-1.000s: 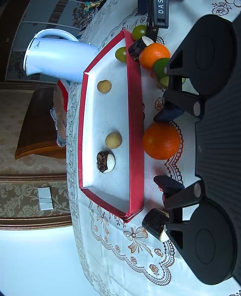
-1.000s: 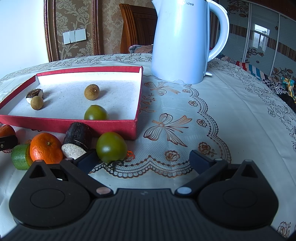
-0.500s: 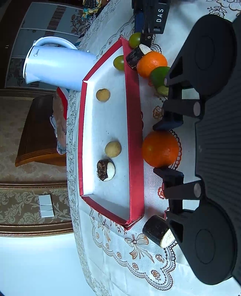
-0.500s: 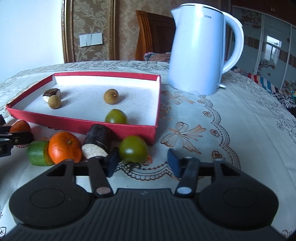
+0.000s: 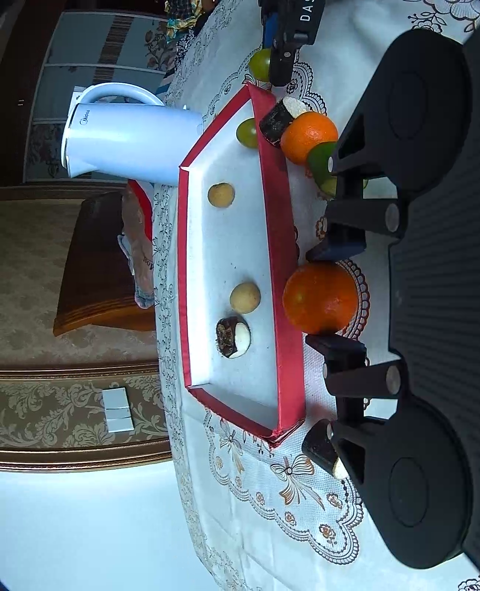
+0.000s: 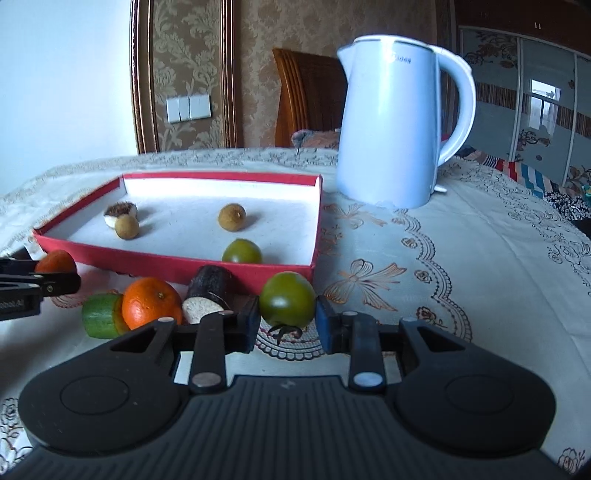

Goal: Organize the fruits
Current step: 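Carry the orange and green tomato in both tools over the tray, then set the orange on the water chestnut with the left tool while the right tool drops the tomato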

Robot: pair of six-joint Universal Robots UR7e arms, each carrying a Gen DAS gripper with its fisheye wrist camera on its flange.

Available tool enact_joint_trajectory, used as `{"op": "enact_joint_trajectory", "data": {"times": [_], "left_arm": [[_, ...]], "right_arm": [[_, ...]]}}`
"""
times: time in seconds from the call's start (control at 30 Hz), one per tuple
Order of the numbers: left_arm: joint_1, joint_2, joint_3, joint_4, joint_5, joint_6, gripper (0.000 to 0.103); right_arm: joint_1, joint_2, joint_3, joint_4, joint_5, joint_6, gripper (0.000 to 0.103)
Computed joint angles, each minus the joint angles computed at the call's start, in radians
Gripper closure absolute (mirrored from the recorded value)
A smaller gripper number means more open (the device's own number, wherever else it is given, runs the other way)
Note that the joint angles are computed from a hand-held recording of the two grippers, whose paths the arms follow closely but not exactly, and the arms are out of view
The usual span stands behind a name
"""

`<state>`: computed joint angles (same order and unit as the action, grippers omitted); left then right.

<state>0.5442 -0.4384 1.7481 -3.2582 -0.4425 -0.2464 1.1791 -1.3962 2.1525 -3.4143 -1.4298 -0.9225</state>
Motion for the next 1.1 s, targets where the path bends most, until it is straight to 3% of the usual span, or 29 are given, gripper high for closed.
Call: {"op": "enact_joint_trajectory", "data": {"times": [0.17,0.3,0.53,0.83,1.1], "left_arm": [[-0.019,0.034,-0.01,-0.16,0.029,0.127,0.063],[-0.018,0.046,-0.039,-0.201,0.037,0.172,0.063],[0.026,0.069,-0.161,-0.171,0.047,0.234,0.063],[0.103,0.138,-0.37,-0.097,0.071,0.269,0.063],[0.158,0.15,-0.45,0.097,0.06,0.154,0.063]], "right_arm": [[-0.031,-0.034,0.033,-0.042,0.096,0.002,0.073],[-0.004,-0.035,0.013,-0.051,0.097,-0.008,0.073],[0.092,0.078,-0.133,-0.035,-0.027,0.012,0.073],[0.153,0.24,-0.318,0.014,-0.177,0.033,0.073],[0.19,0.341,-0.395,0.007,-0.268,-0.033,0.073]]}}
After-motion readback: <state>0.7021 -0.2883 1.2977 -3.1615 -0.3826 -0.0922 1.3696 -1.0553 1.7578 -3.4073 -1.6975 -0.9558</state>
